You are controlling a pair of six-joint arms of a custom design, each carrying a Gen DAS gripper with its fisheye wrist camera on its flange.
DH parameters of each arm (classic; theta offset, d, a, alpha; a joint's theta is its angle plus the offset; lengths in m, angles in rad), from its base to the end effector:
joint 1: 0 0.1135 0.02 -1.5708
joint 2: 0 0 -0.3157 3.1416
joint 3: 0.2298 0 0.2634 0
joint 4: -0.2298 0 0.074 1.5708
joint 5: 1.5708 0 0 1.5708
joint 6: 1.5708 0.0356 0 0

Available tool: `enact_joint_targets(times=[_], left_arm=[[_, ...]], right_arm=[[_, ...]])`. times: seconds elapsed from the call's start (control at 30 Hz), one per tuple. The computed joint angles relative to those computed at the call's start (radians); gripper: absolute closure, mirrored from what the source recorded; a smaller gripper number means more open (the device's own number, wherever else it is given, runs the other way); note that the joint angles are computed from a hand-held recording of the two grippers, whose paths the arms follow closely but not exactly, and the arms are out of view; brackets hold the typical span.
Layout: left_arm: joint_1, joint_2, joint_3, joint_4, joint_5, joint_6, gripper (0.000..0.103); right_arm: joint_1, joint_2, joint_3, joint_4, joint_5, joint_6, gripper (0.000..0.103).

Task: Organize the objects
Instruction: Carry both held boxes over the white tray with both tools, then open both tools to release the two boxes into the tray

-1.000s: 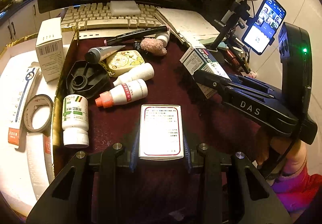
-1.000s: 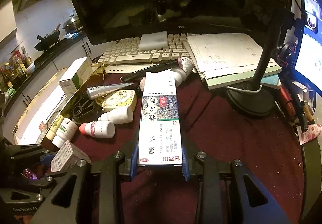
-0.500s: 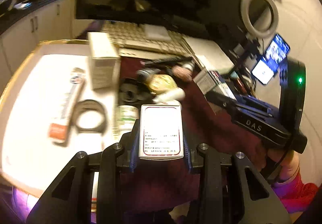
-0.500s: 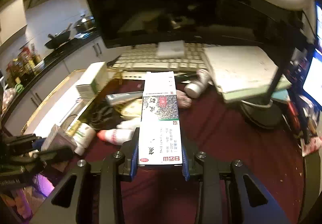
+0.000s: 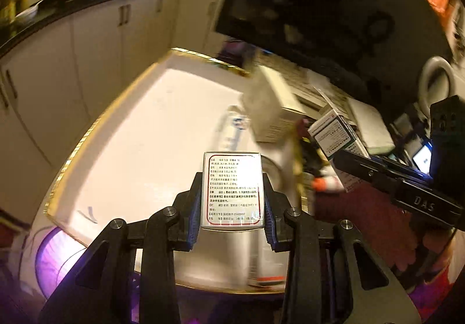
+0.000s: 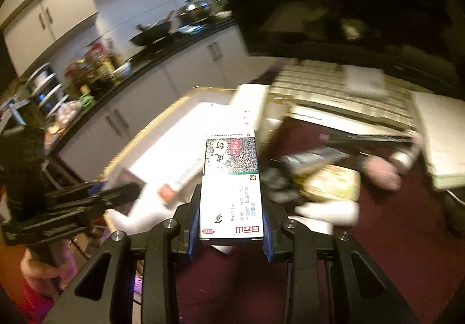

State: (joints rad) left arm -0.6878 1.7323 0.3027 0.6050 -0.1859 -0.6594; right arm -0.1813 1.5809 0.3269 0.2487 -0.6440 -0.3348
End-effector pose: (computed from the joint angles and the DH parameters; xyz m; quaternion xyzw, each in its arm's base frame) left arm 0.1898 -0.1474 0.0996 -0.0207 0.9276 -0.1588 0.3376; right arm 0.2153 -0.0177 0.1176 -0.1579 0.9015 0.2263 0.3334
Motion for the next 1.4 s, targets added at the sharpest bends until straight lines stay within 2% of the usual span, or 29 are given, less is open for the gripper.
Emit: enact_joint_targets(times=[0.17, 0.37, 0.7, 0.8, 0.97, 1.03, 1.3, 1.37, 1.4], left_arm=[[0.04, 0.035, -0.014, 0.023, 0.006, -0.001, 0.068], [0.022, 0.095, 0.008, 0.013, 0.004, 0.008, 0.068], [-0.001, 0.179, 0.028, 0.036, 0.054, 0.019, 0.068], [-0.025, 0.204, 0.035, 0.043, 0.073, 0.01, 0.068], [-0.08, 0.212, 0.044, 0.021, 0.053, -0.009, 0.068], [-0.093, 0.211, 0.047, 0.01, 0.044, -0.014, 0.068], [-0.118, 0.198, 0.015, 0.033, 0.046, -0.049, 0.068], [-0.124, 0.193, 0.002, 0.048, 0.05, -0.06, 0.066], [-0.126, 0.191, -0.006, 0.062, 0.055, -0.067, 0.064]], right_arm=[[0.21, 0.136, 0.099, 0.041, 0.031, 0.152, 0.07], [0.379, 0.274, 0.259, 0.056, 0.096, 0.279, 0.07], [0.489, 0.467, 0.499, -0.062, 0.304, 0.278, 0.07], [0.497, 0.469, 0.487, -0.034, 0.37, 0.257, 0.07], [0.522, 0.455, 0.454, 0.026, 0.485, 0.23, 0.07], [0.515, 0.468, 0.465, 0.008, 0.454, 0.223, 0.07], [0.522, 0.479, 0.46, 0.025, 0.442, 0.238, 0.069], [0.523, 0.475, 0.456, 0.031, 0.43, 0.249, 0.065], [0.522, 0.469, 0.452, 0.034, 0.411, 0.252, 0.058]])
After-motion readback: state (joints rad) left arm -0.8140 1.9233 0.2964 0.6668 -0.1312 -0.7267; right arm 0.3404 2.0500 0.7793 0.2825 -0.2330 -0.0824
